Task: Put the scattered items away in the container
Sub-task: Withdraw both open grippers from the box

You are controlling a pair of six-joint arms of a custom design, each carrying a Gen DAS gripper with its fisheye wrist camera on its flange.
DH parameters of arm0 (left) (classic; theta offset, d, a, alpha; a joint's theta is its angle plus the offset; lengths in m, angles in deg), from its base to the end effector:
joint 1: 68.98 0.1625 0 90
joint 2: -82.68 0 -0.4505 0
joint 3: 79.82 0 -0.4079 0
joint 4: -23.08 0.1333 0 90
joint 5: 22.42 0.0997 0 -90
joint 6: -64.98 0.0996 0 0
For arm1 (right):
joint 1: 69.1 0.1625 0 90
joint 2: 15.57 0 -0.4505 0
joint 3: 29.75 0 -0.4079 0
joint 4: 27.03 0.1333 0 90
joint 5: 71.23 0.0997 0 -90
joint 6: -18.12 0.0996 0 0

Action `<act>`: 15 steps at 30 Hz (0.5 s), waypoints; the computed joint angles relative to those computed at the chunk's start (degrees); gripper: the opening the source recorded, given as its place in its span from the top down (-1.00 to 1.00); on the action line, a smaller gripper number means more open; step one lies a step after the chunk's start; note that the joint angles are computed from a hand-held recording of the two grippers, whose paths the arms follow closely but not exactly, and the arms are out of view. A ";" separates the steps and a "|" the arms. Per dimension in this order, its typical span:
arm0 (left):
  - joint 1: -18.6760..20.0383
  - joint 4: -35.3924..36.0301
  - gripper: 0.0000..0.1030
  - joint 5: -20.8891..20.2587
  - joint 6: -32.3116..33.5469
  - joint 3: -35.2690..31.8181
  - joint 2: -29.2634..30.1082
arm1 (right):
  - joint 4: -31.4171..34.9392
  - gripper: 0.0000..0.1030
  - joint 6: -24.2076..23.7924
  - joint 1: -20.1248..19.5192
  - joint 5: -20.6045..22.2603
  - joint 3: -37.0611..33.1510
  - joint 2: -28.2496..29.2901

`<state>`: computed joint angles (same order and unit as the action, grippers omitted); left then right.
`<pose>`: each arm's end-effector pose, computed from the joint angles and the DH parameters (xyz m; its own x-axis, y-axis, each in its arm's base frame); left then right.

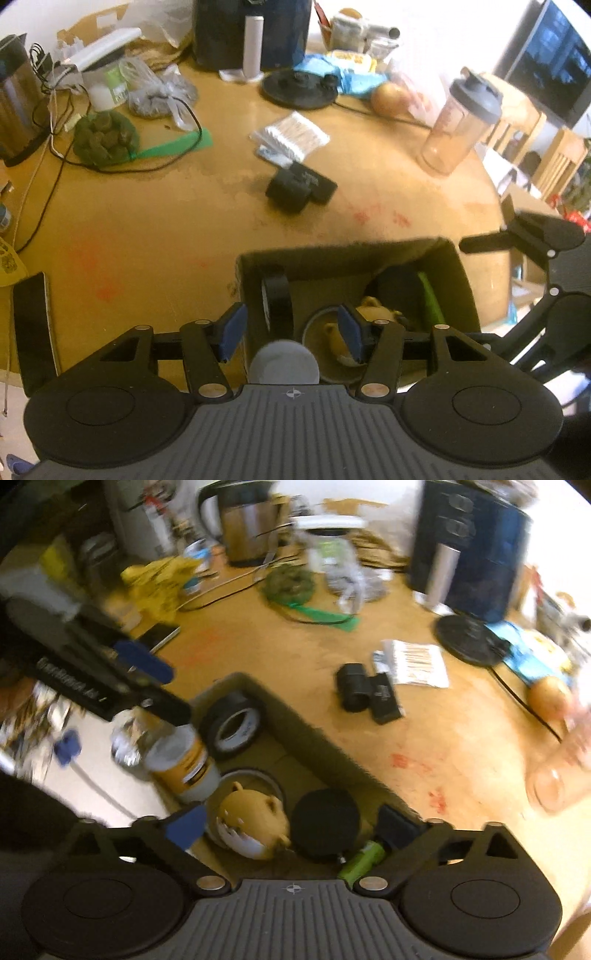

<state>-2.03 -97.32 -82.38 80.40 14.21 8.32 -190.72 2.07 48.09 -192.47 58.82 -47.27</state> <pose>-0.0740 -0.6418 0.3929 -0.7008 0.4845 -0.5237 0.5923 0.8042 -0.0487 0.4045 -0.6087 0.0050 -0.6758 -0.4826 0.5571 -0.6496 0.7471 -0.1408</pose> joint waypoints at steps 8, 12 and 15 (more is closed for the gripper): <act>-0.20 -3.90 -0.07 -0.12 0.71 -0.82 0.99 | 1.26 -1.00 12.06 -0.93 0.75 -0.61 -0.90; -0.21 -5.23 -0.44 -0.18 0.85 -1.18 1.53 | 2.67 -1.00 15.86 -0.65 -1.78 -1.61 -0.70; -0.32 -6.64 -0.44 -0.14 1.61 -1.14 1.77 | 4.41 -1.00 18.79 -0.53 -4.31 -2.52 -0.57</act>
